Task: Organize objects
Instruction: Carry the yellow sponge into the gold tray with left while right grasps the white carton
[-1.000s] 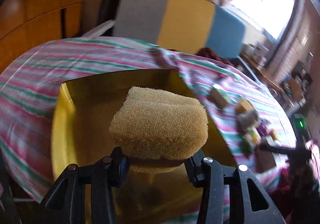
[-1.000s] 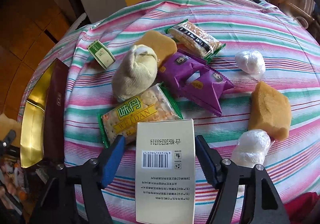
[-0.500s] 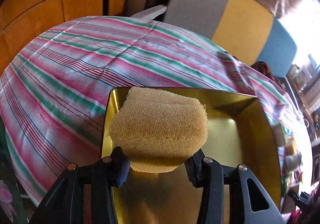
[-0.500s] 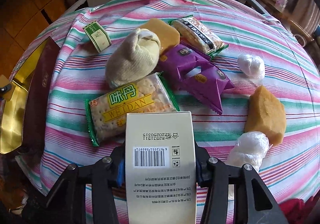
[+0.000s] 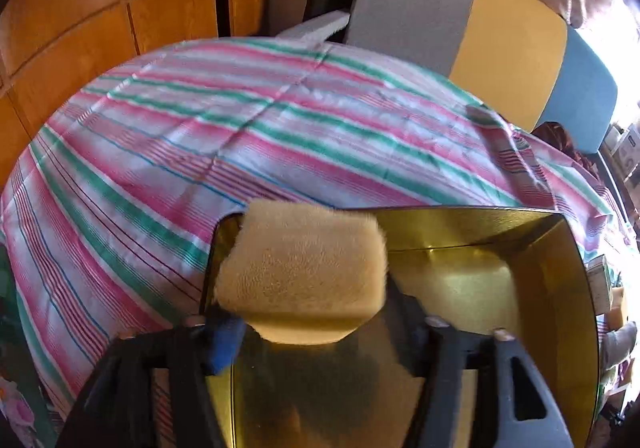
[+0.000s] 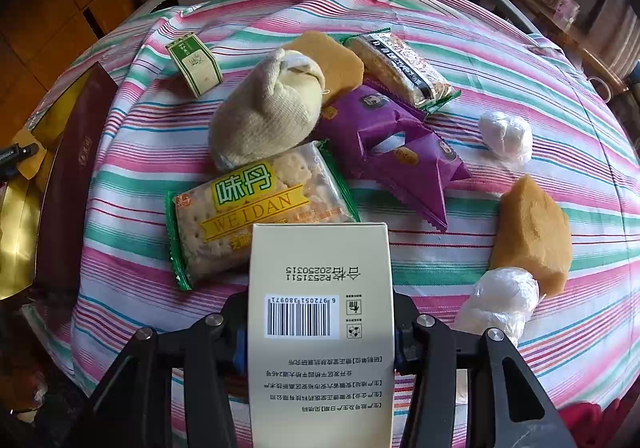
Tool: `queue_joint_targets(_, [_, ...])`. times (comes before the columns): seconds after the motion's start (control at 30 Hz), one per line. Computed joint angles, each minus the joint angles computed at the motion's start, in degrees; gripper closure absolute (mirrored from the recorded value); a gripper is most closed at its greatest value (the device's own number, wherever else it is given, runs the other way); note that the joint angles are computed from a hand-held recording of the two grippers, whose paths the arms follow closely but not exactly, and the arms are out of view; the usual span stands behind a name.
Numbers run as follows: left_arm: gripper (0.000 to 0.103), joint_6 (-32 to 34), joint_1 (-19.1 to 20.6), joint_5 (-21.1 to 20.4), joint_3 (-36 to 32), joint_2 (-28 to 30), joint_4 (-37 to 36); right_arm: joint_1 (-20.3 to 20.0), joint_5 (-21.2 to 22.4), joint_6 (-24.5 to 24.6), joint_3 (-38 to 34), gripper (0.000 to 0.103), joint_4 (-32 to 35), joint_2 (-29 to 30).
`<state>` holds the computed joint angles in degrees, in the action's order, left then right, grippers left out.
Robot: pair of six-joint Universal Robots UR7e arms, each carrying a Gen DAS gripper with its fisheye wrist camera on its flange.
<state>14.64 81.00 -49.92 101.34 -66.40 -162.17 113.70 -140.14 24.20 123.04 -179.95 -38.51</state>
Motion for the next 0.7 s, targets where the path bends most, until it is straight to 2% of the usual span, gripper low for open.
queue_joint_targets(0.1, [0.028, 1.88, -1.17, 1.76, 2.15, -1.36, -2.69, 0.02, -0.05, 0.04, 0.01, 0.052, 0.03, 0.01])
queue_joint_targets(0.2, [0.027, 2.73, -2.22, 1.84, 4.87, -3.81, -4.12, -0.05, -0.2, -0.07, 0.08, 0.052, -0.01, -0.09])
queue_joint_targets(0.43, [0.027, 7.56, -6.19, 0.96, 16.58, -12.83, -10.05, 0.0, -1.16, 0.13, 0.04, 0.052, 0.18, -0.03])
queue_joint_targets(0.7, [0.027, 6.67, -9.07, -0.2, 24.34, -19.66, -9.66, -0.46, -2.35, 0.62, -0.13, 0.052, 0.21, 0.02])
